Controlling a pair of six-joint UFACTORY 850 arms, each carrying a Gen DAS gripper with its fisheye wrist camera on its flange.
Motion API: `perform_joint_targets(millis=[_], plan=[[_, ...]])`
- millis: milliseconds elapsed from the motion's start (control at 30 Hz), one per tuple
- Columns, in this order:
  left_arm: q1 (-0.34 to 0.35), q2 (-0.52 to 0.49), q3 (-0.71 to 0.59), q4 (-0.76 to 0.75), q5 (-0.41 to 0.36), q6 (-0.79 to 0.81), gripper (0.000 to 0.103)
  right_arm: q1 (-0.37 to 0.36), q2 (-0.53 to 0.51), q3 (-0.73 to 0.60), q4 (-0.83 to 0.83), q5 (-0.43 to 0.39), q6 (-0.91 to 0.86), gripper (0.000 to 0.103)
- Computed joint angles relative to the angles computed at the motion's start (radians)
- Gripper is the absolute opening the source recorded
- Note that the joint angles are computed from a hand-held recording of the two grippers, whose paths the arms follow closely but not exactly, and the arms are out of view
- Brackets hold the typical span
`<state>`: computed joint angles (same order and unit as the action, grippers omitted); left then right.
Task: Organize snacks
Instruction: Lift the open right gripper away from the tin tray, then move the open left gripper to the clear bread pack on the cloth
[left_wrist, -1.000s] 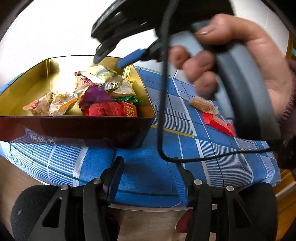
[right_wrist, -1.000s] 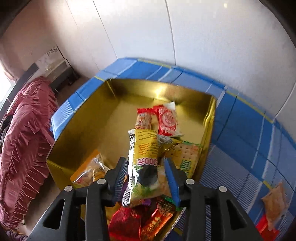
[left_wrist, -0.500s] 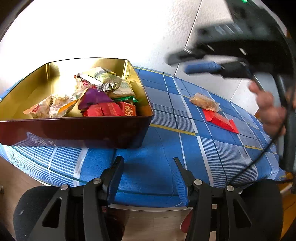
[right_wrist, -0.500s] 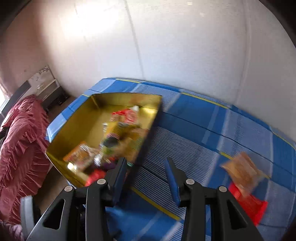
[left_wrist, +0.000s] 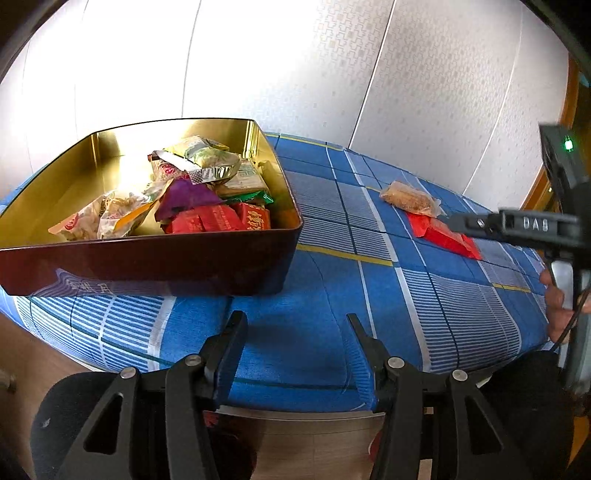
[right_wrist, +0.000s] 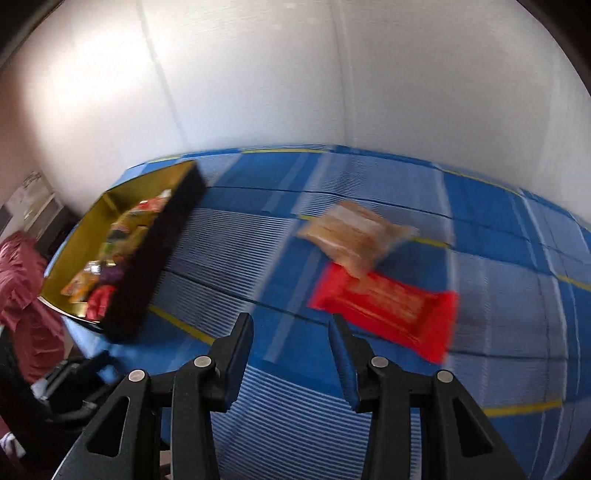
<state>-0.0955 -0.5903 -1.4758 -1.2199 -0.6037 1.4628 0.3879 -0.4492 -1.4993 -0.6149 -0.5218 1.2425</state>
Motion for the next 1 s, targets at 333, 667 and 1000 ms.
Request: perform_joint_targets(millis=[333,667,1000], plan=[[-0.005,0.001,0.001,0.002,0.015,0.031,0.054,-0.02,0.118,0.205,-0.32,-0.059,0.501,0.043],[-0.022,0.012,0.021,-0.008,0.06,0.086,0.061,-0.042,0.19,0.344,-0.51,-0.041,0.882,0.043],[-0.03,0.014,0.025,-0.001,0.09,0.106,0.061,-0.045,0.189,0.353,-0.516,-0.031,0.928,0.043]])
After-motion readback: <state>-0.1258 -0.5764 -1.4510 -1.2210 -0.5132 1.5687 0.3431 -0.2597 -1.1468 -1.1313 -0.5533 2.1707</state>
